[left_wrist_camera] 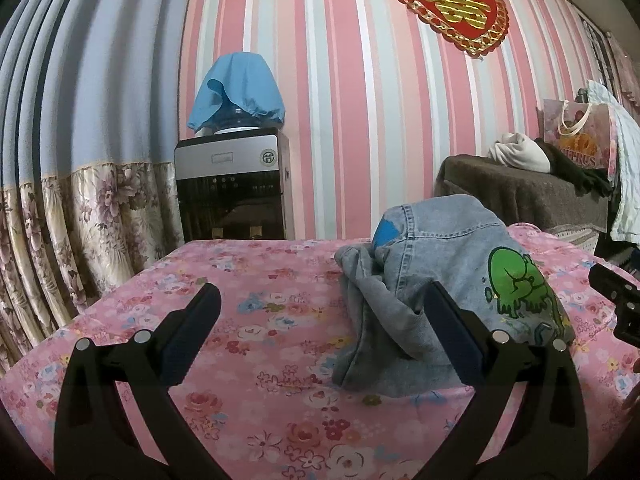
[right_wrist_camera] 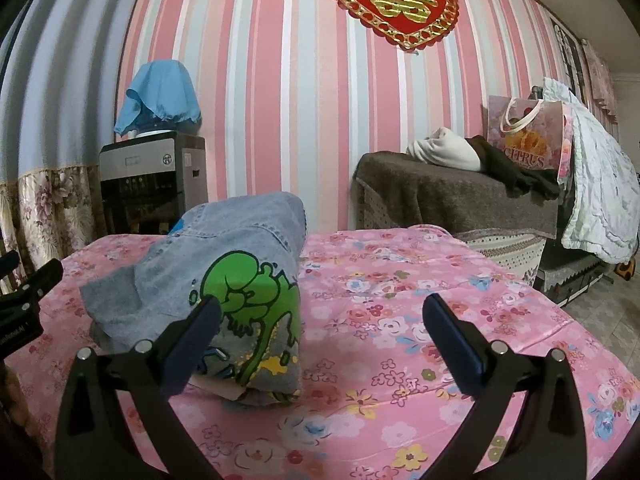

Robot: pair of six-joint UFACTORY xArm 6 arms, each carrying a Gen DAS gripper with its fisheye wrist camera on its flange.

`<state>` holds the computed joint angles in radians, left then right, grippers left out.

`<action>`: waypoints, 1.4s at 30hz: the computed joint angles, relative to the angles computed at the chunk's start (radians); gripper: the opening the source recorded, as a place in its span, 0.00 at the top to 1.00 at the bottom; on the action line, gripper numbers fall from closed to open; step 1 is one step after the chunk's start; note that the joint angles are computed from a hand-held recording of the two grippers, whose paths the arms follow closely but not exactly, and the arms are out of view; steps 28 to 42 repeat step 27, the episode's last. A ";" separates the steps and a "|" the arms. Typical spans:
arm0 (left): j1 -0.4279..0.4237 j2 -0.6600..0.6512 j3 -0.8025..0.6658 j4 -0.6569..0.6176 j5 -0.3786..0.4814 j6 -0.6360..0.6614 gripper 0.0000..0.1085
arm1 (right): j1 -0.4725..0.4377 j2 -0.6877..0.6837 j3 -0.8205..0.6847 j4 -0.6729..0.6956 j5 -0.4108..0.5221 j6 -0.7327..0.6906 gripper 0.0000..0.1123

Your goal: Fold large clothes

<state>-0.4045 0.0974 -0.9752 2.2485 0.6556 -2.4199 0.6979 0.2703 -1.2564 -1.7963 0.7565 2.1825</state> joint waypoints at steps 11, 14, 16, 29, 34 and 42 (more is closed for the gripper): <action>0.000 -0.002 0.000 -0.018 -0.002 0.014 0.08 | 0.000 0.004 -0.005 0.001 0.000 -0.004 0.10; -0.003 -0.004 0.003 -0.003 -0.001 0.003 0.08 | -0.001 0.003 -0.004 -0.001 -0.002 -0.004 0.10; -0.009 -0.008 0.010 0.003 0.014 -0.001 0.08 | -0.001 0.003 -0.004 0.000 -0.002 -0.006 0.10; -0.017 -0.010 0.016 -0.042 0.039 0.032 0.08 | -0.005 0.002 -0.002 -0.003 -0.006 -0.005 0.10; -0.017 -0.010 0.016 -0.042 0.039 0.032 0.08 | -0.005 0.002 -0.002 -0.003 -0.006 -0.005 0.10; -0.017 -0.010 0.016 -0.042 0.039 0.032 0.08 | -0.005 0.002 -0.002 -0.003 -0.006 -0.005 0.10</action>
